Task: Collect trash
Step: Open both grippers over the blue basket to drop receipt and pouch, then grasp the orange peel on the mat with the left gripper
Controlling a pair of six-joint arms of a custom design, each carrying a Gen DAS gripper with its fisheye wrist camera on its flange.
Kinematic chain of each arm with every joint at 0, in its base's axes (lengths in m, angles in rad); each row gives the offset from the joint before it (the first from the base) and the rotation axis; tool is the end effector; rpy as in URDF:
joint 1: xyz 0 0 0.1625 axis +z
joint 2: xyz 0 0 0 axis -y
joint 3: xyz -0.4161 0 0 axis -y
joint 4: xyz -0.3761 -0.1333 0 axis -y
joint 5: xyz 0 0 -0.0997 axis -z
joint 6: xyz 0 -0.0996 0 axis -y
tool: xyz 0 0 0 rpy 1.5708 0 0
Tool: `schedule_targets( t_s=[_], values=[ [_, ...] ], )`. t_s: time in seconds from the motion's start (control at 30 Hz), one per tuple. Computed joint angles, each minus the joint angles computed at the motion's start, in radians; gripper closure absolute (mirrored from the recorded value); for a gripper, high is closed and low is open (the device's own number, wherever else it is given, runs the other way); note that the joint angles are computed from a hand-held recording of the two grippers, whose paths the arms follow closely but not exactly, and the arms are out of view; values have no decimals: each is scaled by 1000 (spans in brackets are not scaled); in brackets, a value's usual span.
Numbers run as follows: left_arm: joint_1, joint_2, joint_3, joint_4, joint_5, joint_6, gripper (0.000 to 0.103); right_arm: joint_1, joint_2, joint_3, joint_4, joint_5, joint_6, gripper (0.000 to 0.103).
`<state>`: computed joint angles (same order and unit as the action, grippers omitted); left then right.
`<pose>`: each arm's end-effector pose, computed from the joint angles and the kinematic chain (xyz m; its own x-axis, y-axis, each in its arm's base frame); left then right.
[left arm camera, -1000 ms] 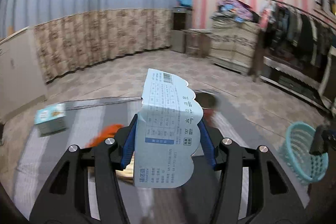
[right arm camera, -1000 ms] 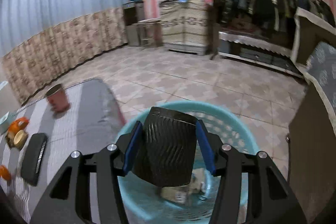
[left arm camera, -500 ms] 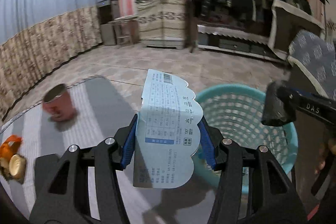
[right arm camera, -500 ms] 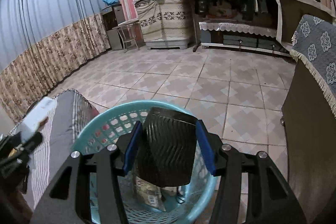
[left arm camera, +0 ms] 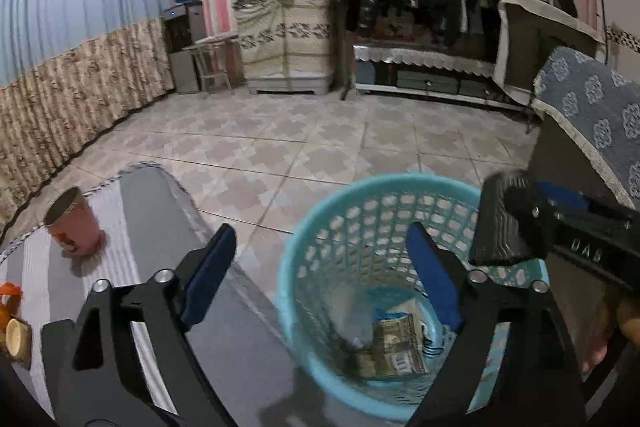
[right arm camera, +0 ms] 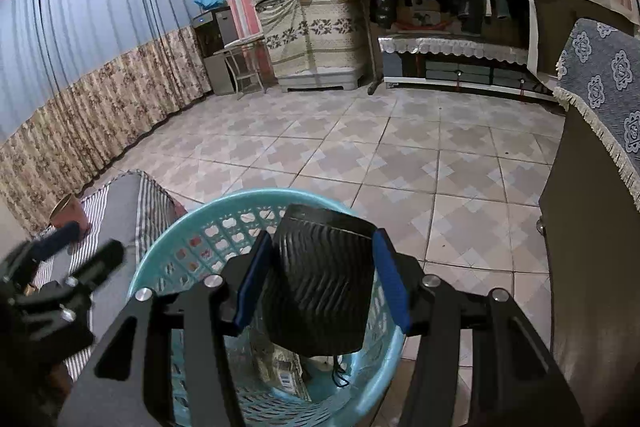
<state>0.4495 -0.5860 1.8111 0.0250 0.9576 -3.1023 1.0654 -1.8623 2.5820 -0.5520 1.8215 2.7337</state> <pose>-0.2821 -0.3477 -0.0700 -0.4848 0.6734 -0.5581 0.8745 0.3862 -0.2935 -0.0220 -0.2641 0.1987 -0.7014 0.5691 0.4291 -0.2151 0.4050 -0.8887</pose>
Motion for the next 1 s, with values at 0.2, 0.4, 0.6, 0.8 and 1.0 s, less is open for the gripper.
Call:
schedule_targets(
  t_s=[0.2,0.4,0.6,0.8,1.0],
  values=[
    [25,-81,48,-27,-59,5,6,114,111,-31,-50,115,-25,51],
    [55,-151,92,-43,-107,5,6,183,185,-44,-113,171,-33,26],
    [74,-204,133,-61,-163,7,6,203,181,-17,-190,178,-49,16],
    [97,-282,188,-78,-203,20,6,277,254,-29,-270,265,-96,16],
    [140,-360,239,-77,-236,18,6,332,314,-33,-323,285,-112,16]
  ],
)
